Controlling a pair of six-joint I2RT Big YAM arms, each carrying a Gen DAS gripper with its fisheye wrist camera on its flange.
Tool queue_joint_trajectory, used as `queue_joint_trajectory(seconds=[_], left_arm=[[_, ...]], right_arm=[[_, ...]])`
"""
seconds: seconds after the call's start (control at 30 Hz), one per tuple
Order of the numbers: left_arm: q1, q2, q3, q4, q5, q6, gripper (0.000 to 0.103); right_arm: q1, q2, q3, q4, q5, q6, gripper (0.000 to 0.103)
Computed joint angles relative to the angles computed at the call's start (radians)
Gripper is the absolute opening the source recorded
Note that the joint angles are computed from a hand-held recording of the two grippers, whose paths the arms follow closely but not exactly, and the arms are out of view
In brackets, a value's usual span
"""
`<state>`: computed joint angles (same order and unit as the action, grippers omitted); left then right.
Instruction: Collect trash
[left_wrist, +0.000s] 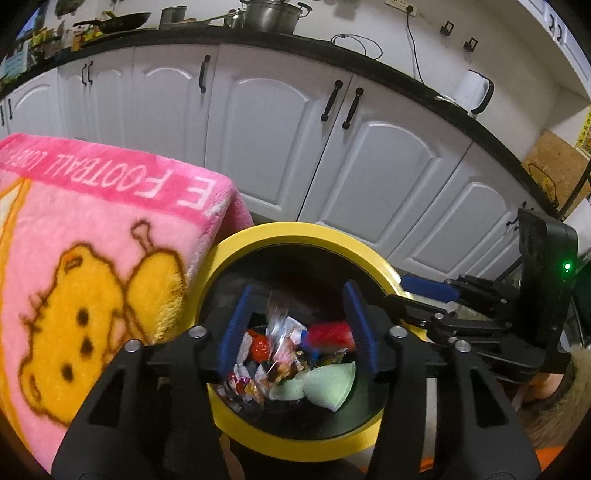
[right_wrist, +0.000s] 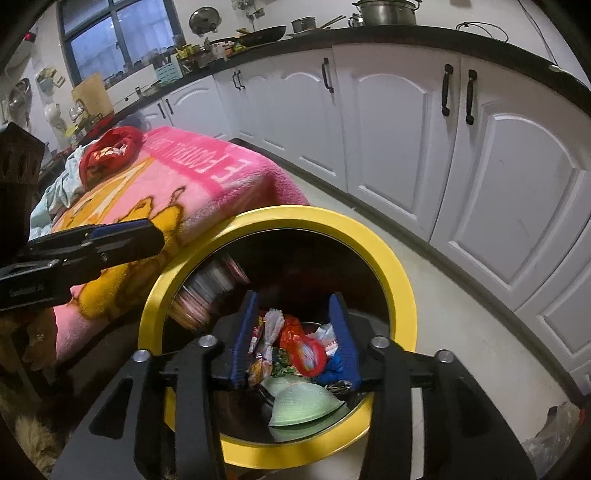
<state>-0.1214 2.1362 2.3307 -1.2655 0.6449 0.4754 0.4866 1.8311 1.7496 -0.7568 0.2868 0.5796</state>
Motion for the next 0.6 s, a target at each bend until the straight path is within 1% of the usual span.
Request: queue_joint_trajectory(seconds=[0.07,0.1,0.17,0.2,0.27,0.33,0.37,0.4,0.43,0.47,0.53,0.6], left_arm=[[0.001,0.003,0.003,-0.001,-0.009,-0.002,0.053],[0.002,0.003,0.003,0.000,-0.014,-0.003,0.055],[0.005,0.000,-0.001,0.008,-0.027,-0.010,0.067],[0.006,0.000,0.000,0.011,-0.031,-0.012,0.071],[0.010,-0.004,-0.003,0.024,-0.042,-0.022,0.083],[0.016,-0.008,-0.004,0.033,-0.053,-0.033,0.090],[0.018,-0.008,0.000,0.032,-0.056,-0.036,0.092],[0.024,-0.010,0.003,0.035,-0.059,-0.044,0.092],[0.028,-0.010,0.006,0.035,-0.059,-0.048,0.092],[0.032,-0.011,0.010,0.036,-0.061,-0.054,0.092],[0.043,-0.013,0.017,0.038,-0.070,-0.070,0.092],[0.054,-0.019,0.020,0.047,-0.081,-0.082,0.092]], right_arm=[[-0.001,-0.007,-0.010,0.004,0.003,0.007,0.043],[0.000,-0.009,-0.013,0.005,0.006,0.009,0.046],[0.000,-0.017,-0.023,0.012,0.011,0.016,0.052],[0.000,-0.019,-0.025,0.014,0.014,0.020,0.055],[0.004,-0.024,-0.025,0.013,0.035,0.025,0.061],[0.008,-0.023,-0.015,0.006,0.053,0.021,0.069],[0.011,-0.021,-0.008,0.000,0.063,0.020,0.072],[0.015,-0.020,0.001,-0.005,0.079,0.020,0.078],[0.019,-0.021,0.004,-0.003,0.094,0.023,0.082],[0.021,-0.020,0.010,-0.003,0.101,0.026,0.084],[0.027,-0.019,0.027,-0.010,0.118,0.034,0.091],[0.035,-0.010,0.060,-0.032,0.146,0.042,0.093]])
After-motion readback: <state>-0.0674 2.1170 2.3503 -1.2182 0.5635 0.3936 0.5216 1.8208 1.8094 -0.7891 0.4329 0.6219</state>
